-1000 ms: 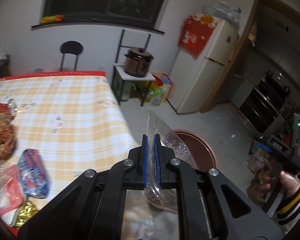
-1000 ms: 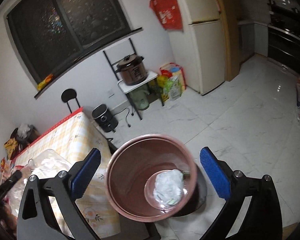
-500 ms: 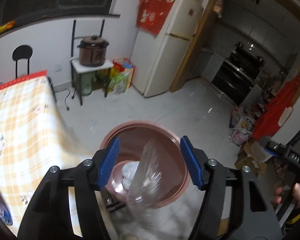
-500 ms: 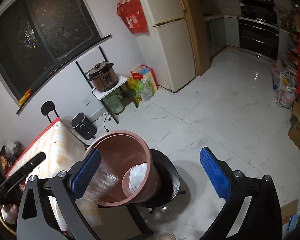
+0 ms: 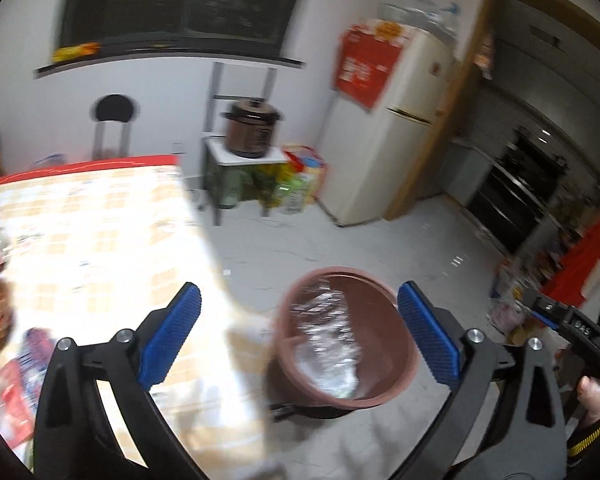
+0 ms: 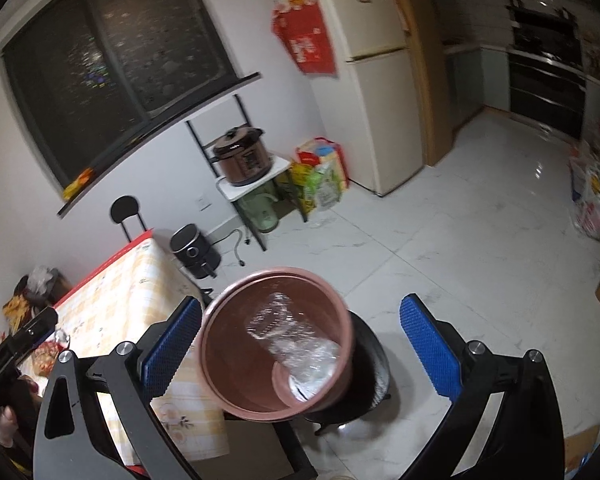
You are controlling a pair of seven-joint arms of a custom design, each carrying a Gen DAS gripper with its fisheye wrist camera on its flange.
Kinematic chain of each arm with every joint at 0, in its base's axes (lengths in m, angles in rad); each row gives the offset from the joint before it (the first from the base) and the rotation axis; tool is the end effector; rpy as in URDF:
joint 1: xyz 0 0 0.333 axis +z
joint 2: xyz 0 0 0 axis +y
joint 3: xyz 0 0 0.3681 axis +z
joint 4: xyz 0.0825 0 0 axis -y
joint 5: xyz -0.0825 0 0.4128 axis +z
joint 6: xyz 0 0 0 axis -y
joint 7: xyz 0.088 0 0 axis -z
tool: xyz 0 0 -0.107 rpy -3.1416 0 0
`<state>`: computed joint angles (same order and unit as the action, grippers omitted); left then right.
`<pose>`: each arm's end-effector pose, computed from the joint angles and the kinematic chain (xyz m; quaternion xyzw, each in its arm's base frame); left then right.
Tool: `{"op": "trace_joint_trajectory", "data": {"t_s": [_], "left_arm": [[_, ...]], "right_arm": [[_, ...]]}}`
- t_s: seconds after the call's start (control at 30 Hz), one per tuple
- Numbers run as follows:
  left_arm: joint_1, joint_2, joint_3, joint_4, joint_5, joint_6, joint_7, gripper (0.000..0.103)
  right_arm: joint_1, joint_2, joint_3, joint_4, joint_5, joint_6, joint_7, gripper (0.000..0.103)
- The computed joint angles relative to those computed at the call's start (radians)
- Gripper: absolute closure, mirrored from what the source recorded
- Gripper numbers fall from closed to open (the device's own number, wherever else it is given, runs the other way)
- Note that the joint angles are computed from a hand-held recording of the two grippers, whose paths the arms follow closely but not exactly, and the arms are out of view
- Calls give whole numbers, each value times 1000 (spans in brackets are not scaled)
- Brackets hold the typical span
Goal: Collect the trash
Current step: 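Return both tools to the table above the remaining trash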
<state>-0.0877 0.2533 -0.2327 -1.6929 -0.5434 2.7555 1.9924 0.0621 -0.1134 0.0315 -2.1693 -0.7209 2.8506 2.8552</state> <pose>0.6967 -0.1881 0.5815 -0.5385 0.7219 -0.4129 0.1355 0.5699 0.0897 0.5645 -0.4309 0.7954 -0.2594 0.3382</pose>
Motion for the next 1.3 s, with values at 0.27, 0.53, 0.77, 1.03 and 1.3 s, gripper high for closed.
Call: {"op": "trace_joint_trajectory", "data": {"t_s": [0.27,0.53,0.77,1.03,1.3], "left_arm": [[40,-151,119,-192,145,119,-226,6],[166,-301,191,-370,326,166,-493,6],[256,-381,246,-474,275,143,-458,6],[299,-382,348,-471,14,56,-132,6],[410,-281,375,-335,-222,-99,196,6]], "right_arm": [[72,90,14,95,60,29,-138,5],[171,221,44,223,302,42,-416,5],[278,352,89,402,430,-45,-601,5],[442,469,79,589,416,-203,-565,5],[586,540,24,714,278,-330,-318,5]]}}
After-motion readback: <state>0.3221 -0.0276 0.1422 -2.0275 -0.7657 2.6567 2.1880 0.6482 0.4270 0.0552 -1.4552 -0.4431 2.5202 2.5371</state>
